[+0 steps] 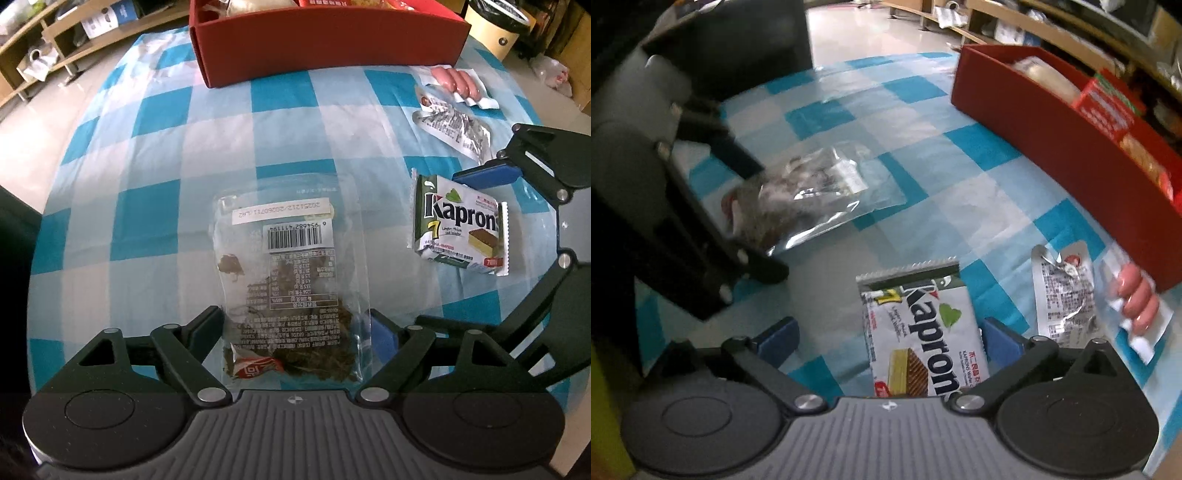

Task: Organize snacks
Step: 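Grasp the clear jerky bag with the left tool while the right tool grasps the Kaprons wafer pack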

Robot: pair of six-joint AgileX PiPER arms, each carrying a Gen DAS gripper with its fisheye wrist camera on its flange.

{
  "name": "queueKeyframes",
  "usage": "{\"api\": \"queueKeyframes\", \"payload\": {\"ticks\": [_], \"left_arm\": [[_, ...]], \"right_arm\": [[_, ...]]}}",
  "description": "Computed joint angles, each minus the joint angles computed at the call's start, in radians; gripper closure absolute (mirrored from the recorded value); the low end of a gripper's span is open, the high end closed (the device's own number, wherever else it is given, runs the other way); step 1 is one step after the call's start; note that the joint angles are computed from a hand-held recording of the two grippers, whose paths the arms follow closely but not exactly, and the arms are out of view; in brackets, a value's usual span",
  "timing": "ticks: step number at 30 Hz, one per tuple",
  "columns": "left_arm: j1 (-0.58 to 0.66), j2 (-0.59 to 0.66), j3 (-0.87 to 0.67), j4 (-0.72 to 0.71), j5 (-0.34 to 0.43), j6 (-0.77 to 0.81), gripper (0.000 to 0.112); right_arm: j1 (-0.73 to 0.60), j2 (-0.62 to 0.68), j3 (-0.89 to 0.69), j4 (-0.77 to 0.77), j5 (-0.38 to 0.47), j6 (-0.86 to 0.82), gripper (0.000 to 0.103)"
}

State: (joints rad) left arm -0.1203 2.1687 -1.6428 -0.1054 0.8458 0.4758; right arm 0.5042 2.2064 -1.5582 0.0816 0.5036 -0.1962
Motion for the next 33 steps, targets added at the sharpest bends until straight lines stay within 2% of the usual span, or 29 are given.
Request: {"api": "queueKeyframes", "payload": {"ticks": [1,3,5,6,7,10,13,15,22,27,33], "left_arm": [[-0.001,-0.001,0.001,-0.001,0.000,0.001,0.026],[-0.002,-0.002,0.002,0.000,0.002,0.000,0.026],[-0.005,-0.004,0.004,0.004,0.003,-0.004,0.026],[-0.007,-0.004,0.003,0.006,0.006,-0.007,0.026],[-0.009,-0.004,0.000,0.007,0.011,-0.009,0.026],[-0.016,-0.015,0.010,-0.002,0.004,0.003,0.026],[-0.020,-0.029,0.024,-0.017,-0.007,0.012,0.026],[-0.022,-0.033,0.020,-0.032,-0.008,0.013,0.026],[-0.049,-0.032,-0.020,-0.045,-0.004,-0.025,0.026],[-0.071,-0.030,-0.026,-0.029,-0.020,-0.066,0.026],[-0.096,-0.026,-0.034,0.002,-0.049,-0.121,0.026]], "right_arm": [[0.002,-0.006,0.008,-0.009,-0.004,0.036,0.001],[0.006,-0.028,0.040,-0.035,-0.022,0.086,0.011],[0.011,-0.058,0.088,-0.031,-0.058,0.091,0.029],[0.012,-0.072,0.108,-0.024,-0.074,0.090,0.034],[0.012,-0.083,0.124,-0.024,-0.087,0.101,0.046],[-0.007,-0.101,0.144,0.039,-0.091,0.100,0.047],[-0.019,-0.131,0.180,0.017,-0.103,0.174,0.047],[-0.034,-0.162,0.220,0.056,-0.128,0.175,0.047],[-0.075,-0.213,0.279,0.012,-0.188,0.303,0.047],[-0.107,-0.223,0.279,0.094,-0.213,0.246,0.047],[-0.124,-0.220,0.266,0.080,-0.215,0.269,0.047]]}}
